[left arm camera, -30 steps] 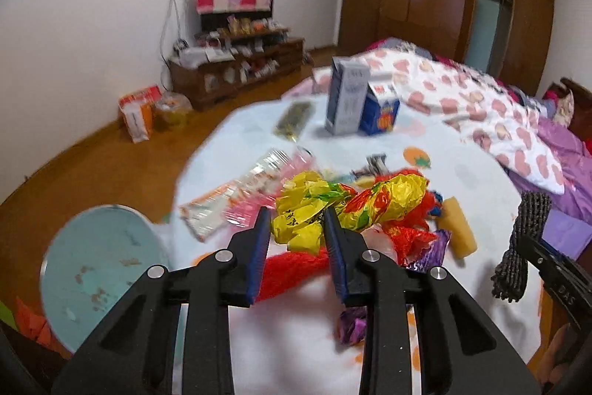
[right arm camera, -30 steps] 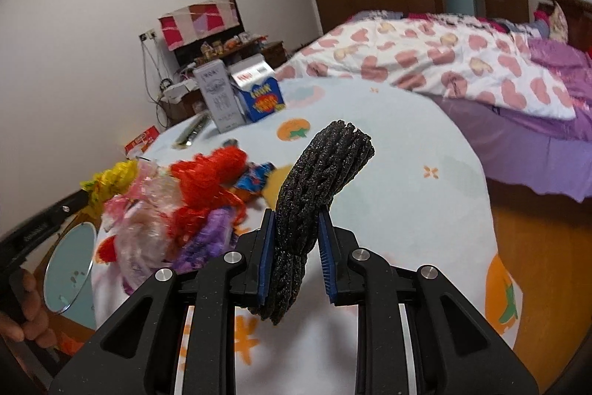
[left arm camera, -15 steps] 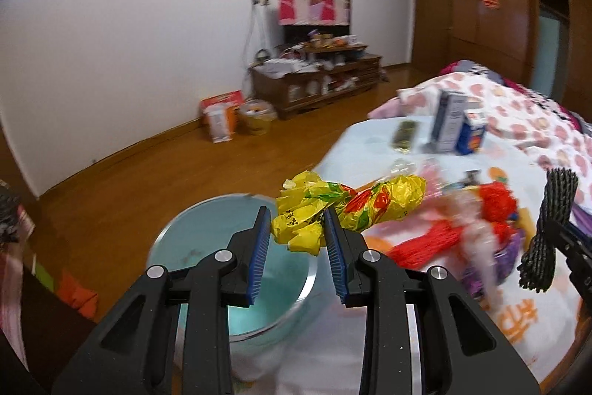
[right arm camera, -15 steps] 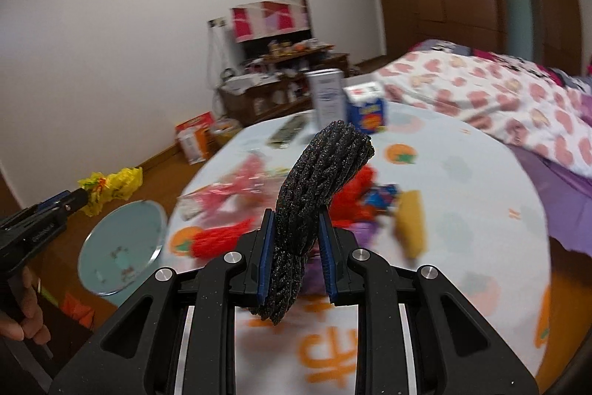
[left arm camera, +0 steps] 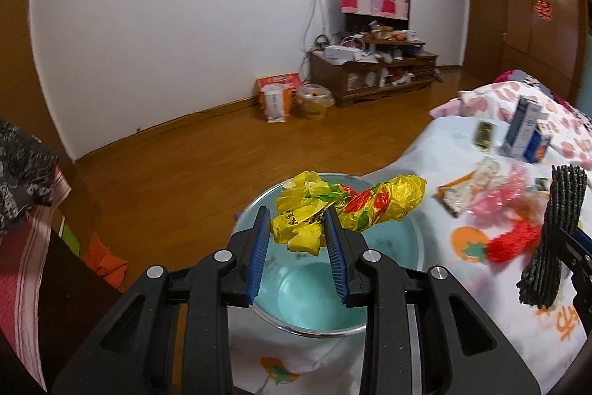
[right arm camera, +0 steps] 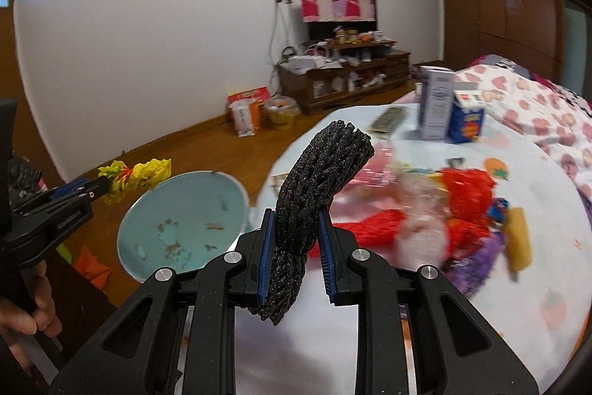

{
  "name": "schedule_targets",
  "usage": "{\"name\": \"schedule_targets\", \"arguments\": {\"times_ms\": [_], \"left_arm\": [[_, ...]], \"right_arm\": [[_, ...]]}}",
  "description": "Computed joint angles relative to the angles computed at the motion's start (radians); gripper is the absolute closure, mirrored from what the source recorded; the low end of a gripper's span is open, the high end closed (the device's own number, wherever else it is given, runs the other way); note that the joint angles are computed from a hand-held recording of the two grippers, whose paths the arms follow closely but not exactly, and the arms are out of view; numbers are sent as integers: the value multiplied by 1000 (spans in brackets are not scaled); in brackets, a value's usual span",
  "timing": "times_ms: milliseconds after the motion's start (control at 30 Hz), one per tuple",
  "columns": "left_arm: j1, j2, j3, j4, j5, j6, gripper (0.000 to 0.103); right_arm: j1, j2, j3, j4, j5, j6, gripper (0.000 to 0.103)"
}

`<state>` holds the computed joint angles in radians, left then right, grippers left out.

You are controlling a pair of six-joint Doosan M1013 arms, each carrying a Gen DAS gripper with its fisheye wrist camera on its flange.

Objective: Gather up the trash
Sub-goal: 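Carry both items over the teal bin and open both tools to drop them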

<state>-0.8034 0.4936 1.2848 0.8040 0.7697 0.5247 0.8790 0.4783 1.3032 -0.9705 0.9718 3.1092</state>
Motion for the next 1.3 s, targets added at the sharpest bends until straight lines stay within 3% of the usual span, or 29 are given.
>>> {"name": "schedule_targets", "arguments": {"times_ms": [433, 800, 1000, 1100, 1167, 1300], "left_arm": [[43, 47, -36, -82, 64, 38, 72], [61, 91, -76, -112, 123, 68, 72], [66, 98, -81, -134, 130, 80, 70], [63, 96, -81, -120, 132, 74, 55], [60, 93, -75, -93, 138, 55, 38], [54, 85, -67, -60, 150, 25, 31]], "right_arm": [[-37, 129, -170, 181, -88, -263, 79], [-68, 205, -265, 345, -91, -452, 79], [-72, 206, -259, 366, -110, -455, 66], [-72, 196, -244, 352, -120, -436, 54], [-67, 182, -225, 304, -121, -381, 48], [-61, 154, -187, 237, -124, -304, 46]]}}
